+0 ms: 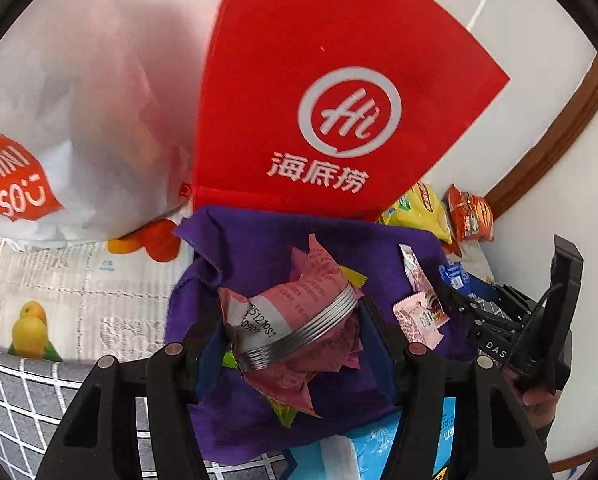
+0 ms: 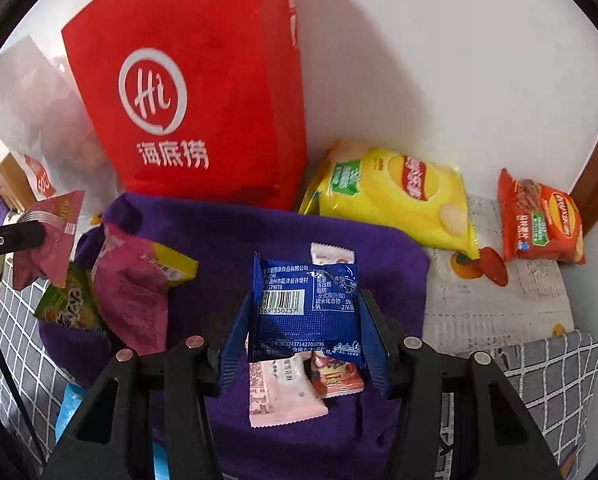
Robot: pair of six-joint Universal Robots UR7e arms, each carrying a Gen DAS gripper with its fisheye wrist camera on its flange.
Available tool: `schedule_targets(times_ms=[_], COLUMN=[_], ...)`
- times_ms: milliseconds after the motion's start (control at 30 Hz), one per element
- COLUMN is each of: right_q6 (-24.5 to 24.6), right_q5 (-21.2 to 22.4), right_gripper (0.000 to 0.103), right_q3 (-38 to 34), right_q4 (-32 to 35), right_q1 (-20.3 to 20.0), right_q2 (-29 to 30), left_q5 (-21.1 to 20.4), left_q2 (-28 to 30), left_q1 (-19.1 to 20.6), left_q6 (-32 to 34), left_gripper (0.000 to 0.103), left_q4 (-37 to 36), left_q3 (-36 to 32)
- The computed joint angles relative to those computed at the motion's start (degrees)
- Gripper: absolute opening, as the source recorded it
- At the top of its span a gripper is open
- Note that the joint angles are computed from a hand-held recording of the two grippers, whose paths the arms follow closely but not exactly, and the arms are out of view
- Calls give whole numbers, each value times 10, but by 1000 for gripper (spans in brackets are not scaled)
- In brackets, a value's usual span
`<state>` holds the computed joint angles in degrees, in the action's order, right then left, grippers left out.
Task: Organize snacks
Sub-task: 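Lower both snacks onto the purple towel and open both tools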
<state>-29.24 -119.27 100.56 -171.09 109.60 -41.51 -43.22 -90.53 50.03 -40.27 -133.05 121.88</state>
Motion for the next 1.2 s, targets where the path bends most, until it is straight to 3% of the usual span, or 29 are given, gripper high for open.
schedule_targets(times_ms=[200,700,767,833,933,1200], right_q6=[3,2,9,26,36,45], right_q5=[-10,-24,-22,-2,13,-5], right_gripper=[53,58,63,70,74,75], right_q3=[-2,-10,-11,-10,-5,19], right_q4=[4,17,20,39,34,3], right_q1=[-3,-2,-1,-1,2,20], right_q2=[7,18,16,7,-3,-24], left_q5=[-39,-54,-57,-60,-60,-40], left_q2=[16,21,22,24,21,1], left_q1=[12,16,15,14,8,-30], left_q6=[29,44,48,50,51,61], left_gripper=[60,61,63,72,77,82], left_q4=[-38,-42,-41,-45,-58,-64], left_q3=[2,0,-2,-3,1,13])
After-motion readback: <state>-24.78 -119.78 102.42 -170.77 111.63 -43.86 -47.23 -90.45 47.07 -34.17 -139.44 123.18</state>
